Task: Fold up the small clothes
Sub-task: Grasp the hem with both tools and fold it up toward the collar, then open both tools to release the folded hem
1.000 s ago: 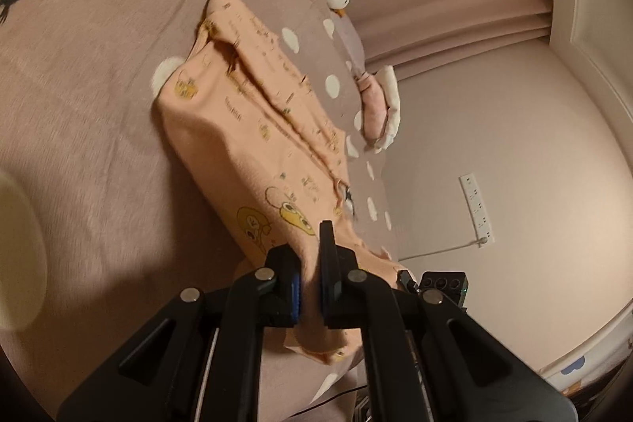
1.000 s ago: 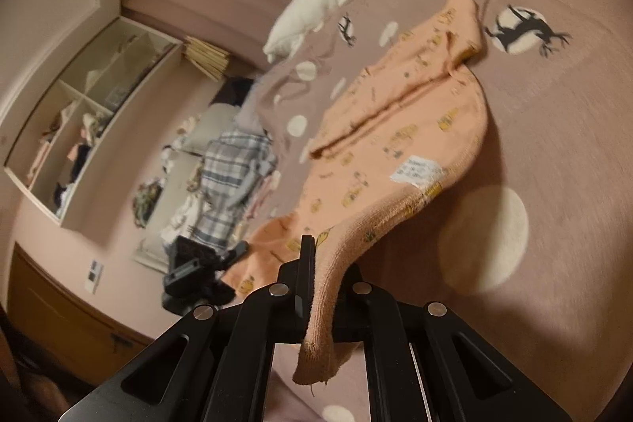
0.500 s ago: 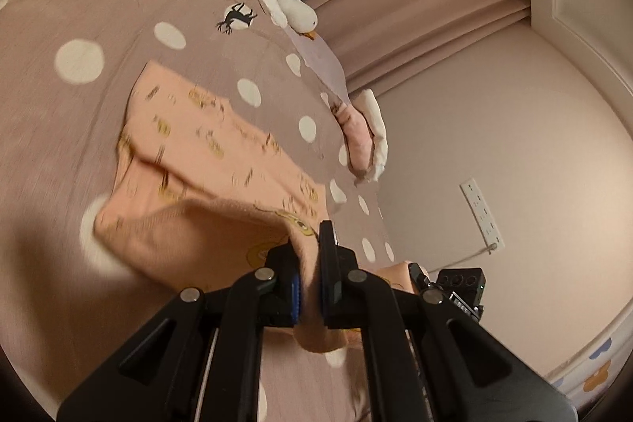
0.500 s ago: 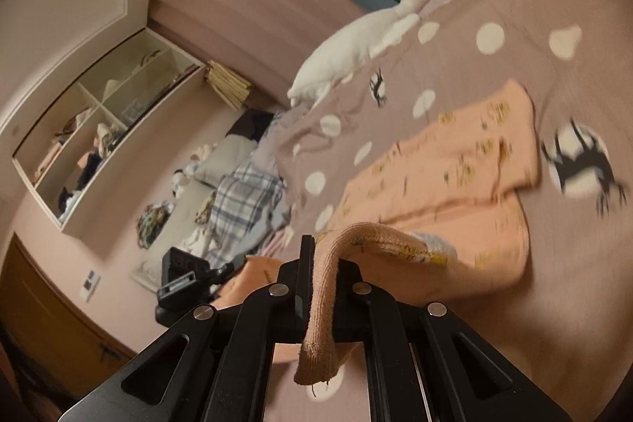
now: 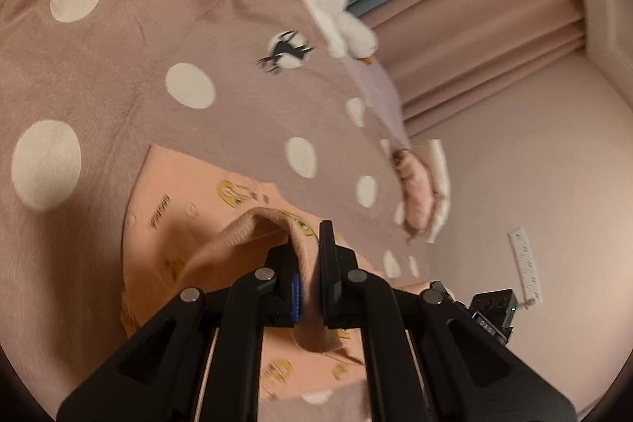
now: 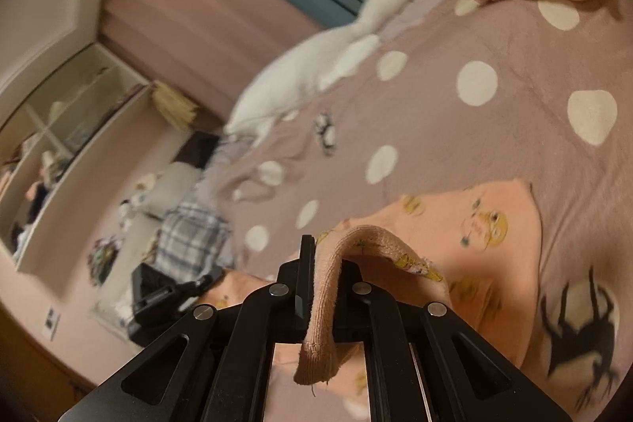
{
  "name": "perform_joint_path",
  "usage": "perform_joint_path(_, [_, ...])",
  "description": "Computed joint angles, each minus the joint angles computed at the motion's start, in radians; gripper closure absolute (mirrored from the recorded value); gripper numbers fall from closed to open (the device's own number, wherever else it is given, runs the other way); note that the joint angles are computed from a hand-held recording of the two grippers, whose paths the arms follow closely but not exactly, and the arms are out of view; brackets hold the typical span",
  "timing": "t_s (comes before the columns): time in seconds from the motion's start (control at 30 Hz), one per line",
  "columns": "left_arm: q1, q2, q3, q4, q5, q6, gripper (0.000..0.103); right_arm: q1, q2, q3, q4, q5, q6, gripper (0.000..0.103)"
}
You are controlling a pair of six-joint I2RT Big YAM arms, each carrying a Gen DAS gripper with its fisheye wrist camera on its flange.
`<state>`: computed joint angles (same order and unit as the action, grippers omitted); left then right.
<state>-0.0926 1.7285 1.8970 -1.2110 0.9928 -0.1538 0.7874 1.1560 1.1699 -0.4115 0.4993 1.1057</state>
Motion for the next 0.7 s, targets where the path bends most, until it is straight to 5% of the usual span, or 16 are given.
perform_joint_path(0.17, [-0.033,0.099,0.091,-0.053,-0.102,-0.02,0.099,-0.088,0.046,0.024,-0.103,-0.093,0.094,0.097])
perform_joint_path(0.37, [-0.042,0.197,0.181,-0.066,-0.152,-0.173,0.096,-0.162,0.021,-0.048,-0.052,-0.166,0.236,0.097])
perform_joint_path(0.4, [-0.042,0.208,0.195,-0.07,-0.159,-0.189,0.093,-0.174,0.012,-0.068,-0.03,-0.176,0.271,0.093])
perform_joint_path(0.43, [-0.042,0.216,0.205,-0.075,-0.172,-0.202,0.08,-0.182,0.01,-0.076,-0.016,-0.182,0.294,0.085])
perform_joint_path(0.47, [-0.039,0.222,0.215,-0.088,-0.183,-0.214,0.056,-0.188,-0.002,-0.096,0.001,-0.178,0.336,0.059])
perform_joint_path(0.5, [-0.034,0.226,0.218,-0.081,-0.187,-0.243,0.046,-0.194,-0.012,-0.11,0.01,-0.172,0.376,0.035])
perform_joint_path(0.53, [-0.027,0.221,0.211,-0.056,-0.188,-0.275,0.036,-0.195,-0.037,-0.147,0.052,-0.154,0.429,0.032])
perform_joint_path(0.6, [-0.007,0.216,0.211,-0.02,-0.197,-0.328,0.031,-0.206,-0.076,-0.204,0.138,-0.138,0.474,0.032])
perform_joint_path(0.7, [0.017,0.209,0.226,-0.03,-0.213,-0.29,0.03,-0.201,-0.143,-0.248,0.125,-0.075,0.494,0.032])
